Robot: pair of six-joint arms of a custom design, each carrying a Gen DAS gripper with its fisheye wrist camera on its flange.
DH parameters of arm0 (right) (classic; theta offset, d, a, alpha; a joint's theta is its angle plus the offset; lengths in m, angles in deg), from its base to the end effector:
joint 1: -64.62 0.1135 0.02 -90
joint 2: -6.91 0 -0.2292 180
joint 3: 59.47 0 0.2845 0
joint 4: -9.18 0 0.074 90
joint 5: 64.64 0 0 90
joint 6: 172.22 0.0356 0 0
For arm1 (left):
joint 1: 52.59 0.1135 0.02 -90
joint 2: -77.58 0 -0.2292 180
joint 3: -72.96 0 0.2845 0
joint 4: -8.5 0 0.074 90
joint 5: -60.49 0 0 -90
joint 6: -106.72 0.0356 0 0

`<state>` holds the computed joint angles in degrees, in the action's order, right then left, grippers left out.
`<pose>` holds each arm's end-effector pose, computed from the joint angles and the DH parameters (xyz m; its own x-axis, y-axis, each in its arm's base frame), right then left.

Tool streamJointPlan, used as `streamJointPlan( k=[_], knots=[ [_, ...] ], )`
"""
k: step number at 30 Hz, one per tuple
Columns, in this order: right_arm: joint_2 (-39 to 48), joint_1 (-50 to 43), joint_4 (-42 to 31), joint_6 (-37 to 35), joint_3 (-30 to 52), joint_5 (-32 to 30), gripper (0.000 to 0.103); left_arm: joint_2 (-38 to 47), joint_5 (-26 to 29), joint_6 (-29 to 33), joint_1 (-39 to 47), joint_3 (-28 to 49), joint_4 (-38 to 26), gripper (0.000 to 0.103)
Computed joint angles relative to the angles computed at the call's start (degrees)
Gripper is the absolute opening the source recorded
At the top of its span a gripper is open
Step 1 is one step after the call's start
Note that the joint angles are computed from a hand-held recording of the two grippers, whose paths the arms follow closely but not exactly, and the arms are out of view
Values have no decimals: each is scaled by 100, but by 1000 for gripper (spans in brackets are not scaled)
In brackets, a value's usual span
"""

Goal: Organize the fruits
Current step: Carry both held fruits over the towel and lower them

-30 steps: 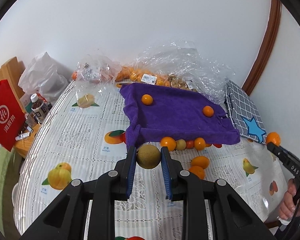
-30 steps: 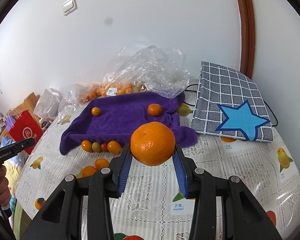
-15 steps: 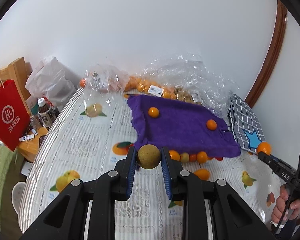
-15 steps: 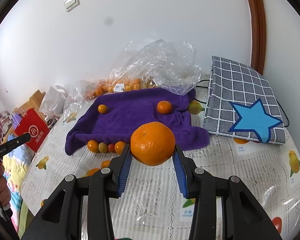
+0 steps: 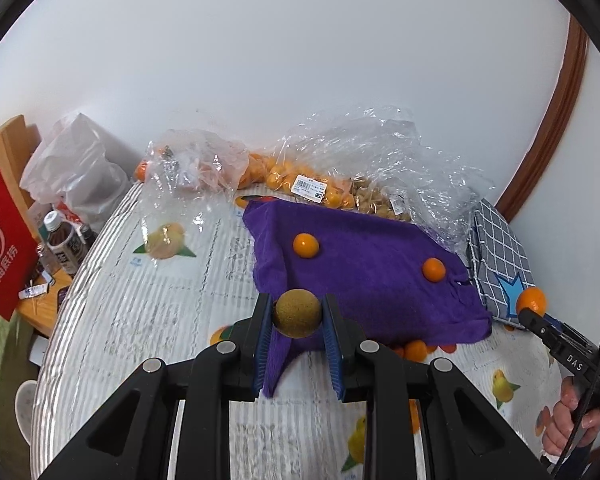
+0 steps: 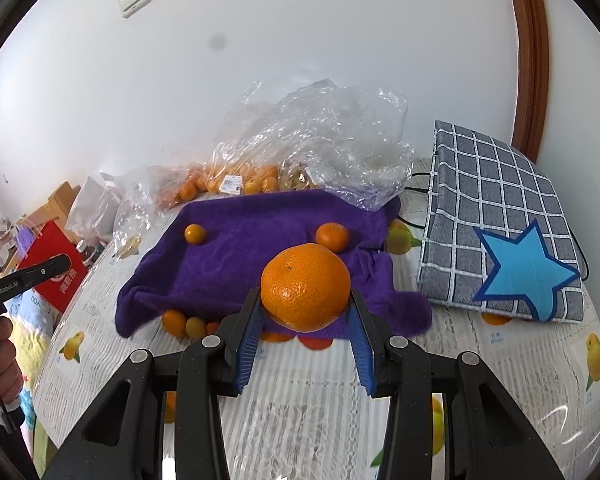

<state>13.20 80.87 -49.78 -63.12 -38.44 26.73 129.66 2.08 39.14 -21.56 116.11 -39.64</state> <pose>0.1403 0.0400 0.1346 -0.7188 0.1312 -0.6827 -0.0297 0.9753 0.2187 0.1955 0.0958 0.1626 -0.7393 -0.0656 -0.6702 0.0940 0.9755 -0.1991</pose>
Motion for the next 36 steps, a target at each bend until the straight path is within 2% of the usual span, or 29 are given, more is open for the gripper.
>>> streamJointPlan(
  k=[12,16,22,28,36],
  knots=[
    [3458,-637,2682,-375,555,-357,41,1982,-628,-669,-1050,644,1385,24],
    [4693,-615,3407,-439,884,-204,41,2553,-732,-808,-1316,825,1747,24],
    [5888,-619,4076,-504,1271,-231,41,3322,-912,-877,-1565,1054,2217,24],
    [7080,-540,4630,-483,1677,-191,41,3968,-1002,-912,-1698,1324,2409,24],
    [7716,-418,4983,-561,1904,-103,41,4336,-1116,-956,-1927,1473,2610,24]
  ],
)
